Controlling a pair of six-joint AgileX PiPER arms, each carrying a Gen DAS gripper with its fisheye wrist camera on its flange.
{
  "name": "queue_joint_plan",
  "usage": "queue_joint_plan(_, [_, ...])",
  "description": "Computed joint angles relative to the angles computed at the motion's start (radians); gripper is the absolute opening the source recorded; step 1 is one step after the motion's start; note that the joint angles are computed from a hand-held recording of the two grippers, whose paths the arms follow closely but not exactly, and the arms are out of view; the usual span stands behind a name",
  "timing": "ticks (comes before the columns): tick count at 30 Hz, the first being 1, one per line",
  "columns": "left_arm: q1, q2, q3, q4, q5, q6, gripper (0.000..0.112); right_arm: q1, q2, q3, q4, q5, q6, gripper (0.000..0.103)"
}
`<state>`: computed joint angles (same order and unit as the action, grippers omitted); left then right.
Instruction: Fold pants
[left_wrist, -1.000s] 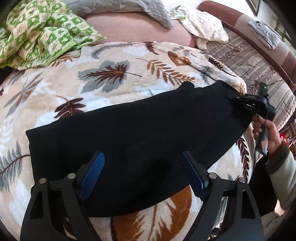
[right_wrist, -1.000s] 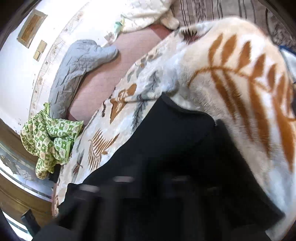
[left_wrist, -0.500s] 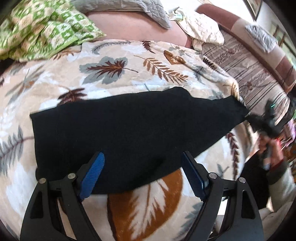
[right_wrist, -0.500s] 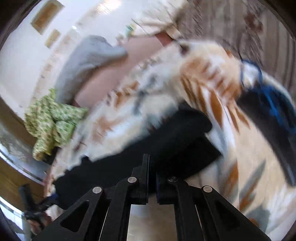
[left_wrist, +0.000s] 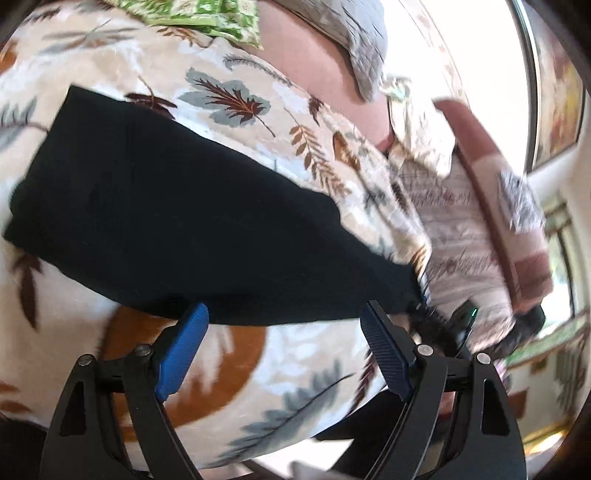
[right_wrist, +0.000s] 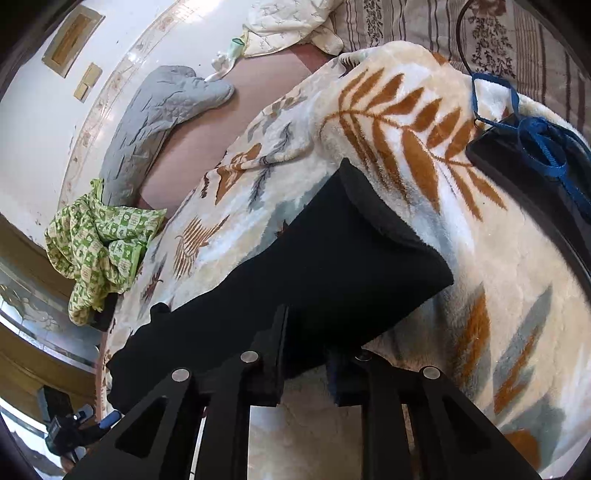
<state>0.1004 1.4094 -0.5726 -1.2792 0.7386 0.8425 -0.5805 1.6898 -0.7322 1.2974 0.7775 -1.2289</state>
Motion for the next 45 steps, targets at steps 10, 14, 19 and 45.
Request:
queue_joint_plan(10, [-0.075, 0.144, 0.028, -0.377, -0.098, 0.08, 0.083, -0.005, 0.026, -0.014, 0.016, 0.025, -0.021, 0.02])
queue_joint_plan(14, [-0.11, 0.146, 0.019, -0.377, -0.168, 0.046, 0.021, 0.008, 0.014, -0.012, 0.02, -0.004, -0.046, 0.008])
queue_joint_plan(19, [-0.097, 0.064, 0.081, -0.386, -0.193, 0.071, 0.003, -0.024, -0.048, 0.01, 0.016, 0.05, -0.062, 0.004])
queue_joint_plan(45, [-0.258, -0.009, 0.117, -0.258, -0.436, 0.017, 0.016, 0.007, -0.09, -0.035, 0.167, 0.048, -0.226, 0.004])
